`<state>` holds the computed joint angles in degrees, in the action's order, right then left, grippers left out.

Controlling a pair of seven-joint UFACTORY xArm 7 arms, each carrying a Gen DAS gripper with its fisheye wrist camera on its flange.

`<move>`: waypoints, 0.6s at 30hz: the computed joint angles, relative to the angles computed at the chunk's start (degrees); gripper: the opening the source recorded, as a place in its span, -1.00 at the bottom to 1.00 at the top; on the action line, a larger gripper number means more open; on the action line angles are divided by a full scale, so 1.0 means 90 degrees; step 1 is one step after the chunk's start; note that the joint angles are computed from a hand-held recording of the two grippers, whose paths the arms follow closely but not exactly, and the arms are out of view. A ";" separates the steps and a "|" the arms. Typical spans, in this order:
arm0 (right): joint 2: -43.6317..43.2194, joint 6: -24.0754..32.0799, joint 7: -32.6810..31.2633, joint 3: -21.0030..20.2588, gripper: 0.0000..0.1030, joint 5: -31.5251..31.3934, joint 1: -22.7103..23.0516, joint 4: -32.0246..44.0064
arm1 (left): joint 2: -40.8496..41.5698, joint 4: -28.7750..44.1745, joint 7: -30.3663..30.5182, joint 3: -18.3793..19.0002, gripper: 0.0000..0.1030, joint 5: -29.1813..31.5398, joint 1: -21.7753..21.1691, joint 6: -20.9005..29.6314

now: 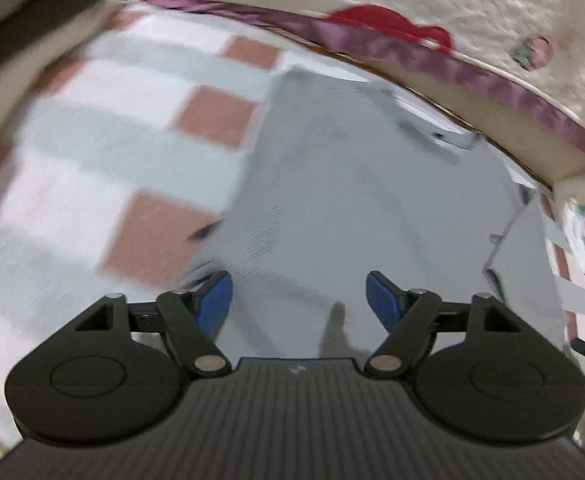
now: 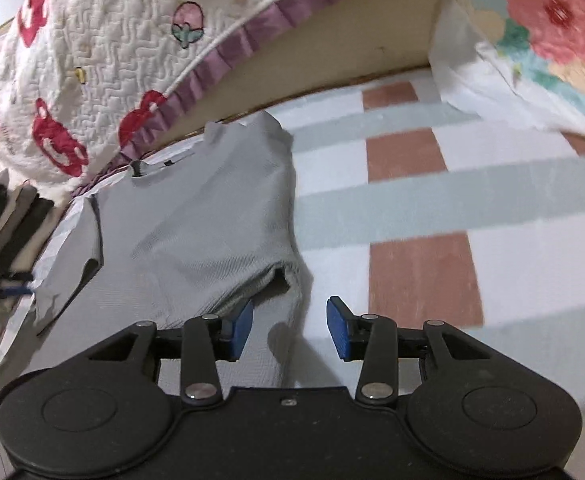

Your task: Fold clothes

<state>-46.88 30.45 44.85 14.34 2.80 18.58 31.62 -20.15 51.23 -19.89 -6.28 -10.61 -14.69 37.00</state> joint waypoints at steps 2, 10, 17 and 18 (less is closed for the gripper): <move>-0.0026 0.0092 0.0157 0.0072 -0.10 0.0029 -0.0026 -0.0006 | -0.0321 -0.0236 -0.0092 -0.0075 0.48 0.0355 0.0134 0.0342; -0.0221 0.1234 0.0701 0.0305 -0.10 -0.0142 -0.0204 0.0297 | -0.1301 -0.0668 0.0264 0.0277 0.48 -0.0350 -0.0087 0.1965; -0.0615 0.1266 0.1158 0.0039 -0.07 0.0473 0.0217 0.0007 | -0.2099 -0.1206 0.0178 0.0486 0.45 -0.1090 -0.0130 0.2237; -0.0636 0.1258 0.1201 -0.0024 -0.07 0.0624 0.0312 -0.0018 | -0.2148 -0.1231 0.0168 0.0542 0.44 -0.1218 -0.0137 0.2278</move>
